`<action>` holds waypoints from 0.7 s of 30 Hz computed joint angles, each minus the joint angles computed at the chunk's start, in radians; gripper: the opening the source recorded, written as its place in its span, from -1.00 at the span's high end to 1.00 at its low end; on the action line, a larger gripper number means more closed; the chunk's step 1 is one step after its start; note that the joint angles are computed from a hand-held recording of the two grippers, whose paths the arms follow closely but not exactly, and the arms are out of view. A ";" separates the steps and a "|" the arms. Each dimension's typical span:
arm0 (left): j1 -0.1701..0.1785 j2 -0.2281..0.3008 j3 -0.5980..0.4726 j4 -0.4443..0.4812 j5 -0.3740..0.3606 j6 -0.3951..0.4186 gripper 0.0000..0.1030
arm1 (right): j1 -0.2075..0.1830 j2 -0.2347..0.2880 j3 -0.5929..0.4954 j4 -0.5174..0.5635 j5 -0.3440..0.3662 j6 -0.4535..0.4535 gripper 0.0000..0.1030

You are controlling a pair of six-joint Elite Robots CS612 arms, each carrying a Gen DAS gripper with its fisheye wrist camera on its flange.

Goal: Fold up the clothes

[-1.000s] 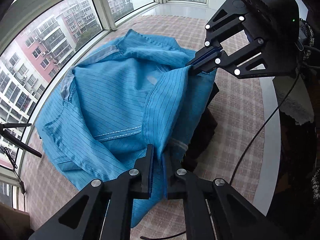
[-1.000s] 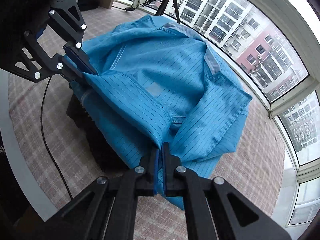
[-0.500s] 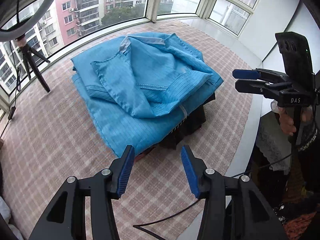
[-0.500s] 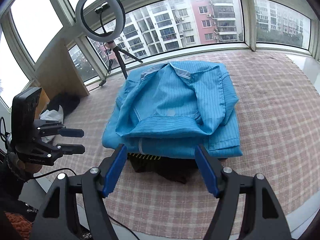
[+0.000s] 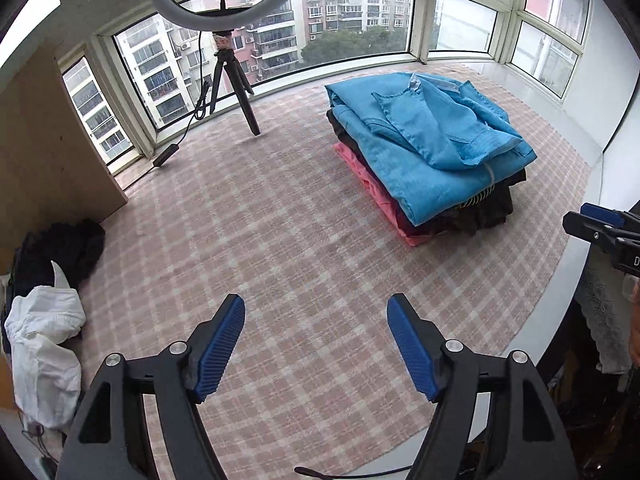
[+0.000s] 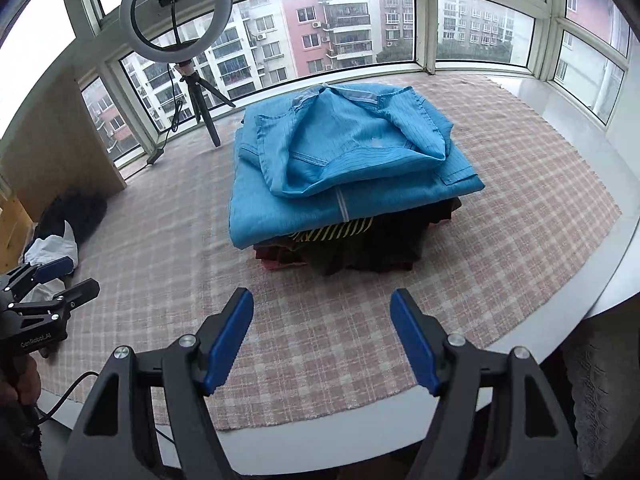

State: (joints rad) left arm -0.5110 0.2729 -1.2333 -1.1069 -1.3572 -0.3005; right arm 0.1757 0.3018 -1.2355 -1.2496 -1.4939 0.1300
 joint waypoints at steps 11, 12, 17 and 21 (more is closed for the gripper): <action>0.037 0.078 -0.232 0.131 -0.138 -0.067 -0.39 | 0.100 0.029 -0.146 0.090 -0.175 0.004 -0.37; 0.036 0.084 -0.250 0.149 -0.142 -0.059 -0.39 | 0.106 0.033 -0.159 0.094 -0.184 0.013 -0.37; 0.033 0.111 -0.332 0.212 -0.169 -0.056 -0.39 | 0.134 0.045 -0.209 0.113 -0.226 0.047 -0.38; 0.028 0.122 -0.383 0.229 -0.170 -0.050 -0.39 | 0.151 0.052 -0.243 0.120 -0.239 0.061 -0.38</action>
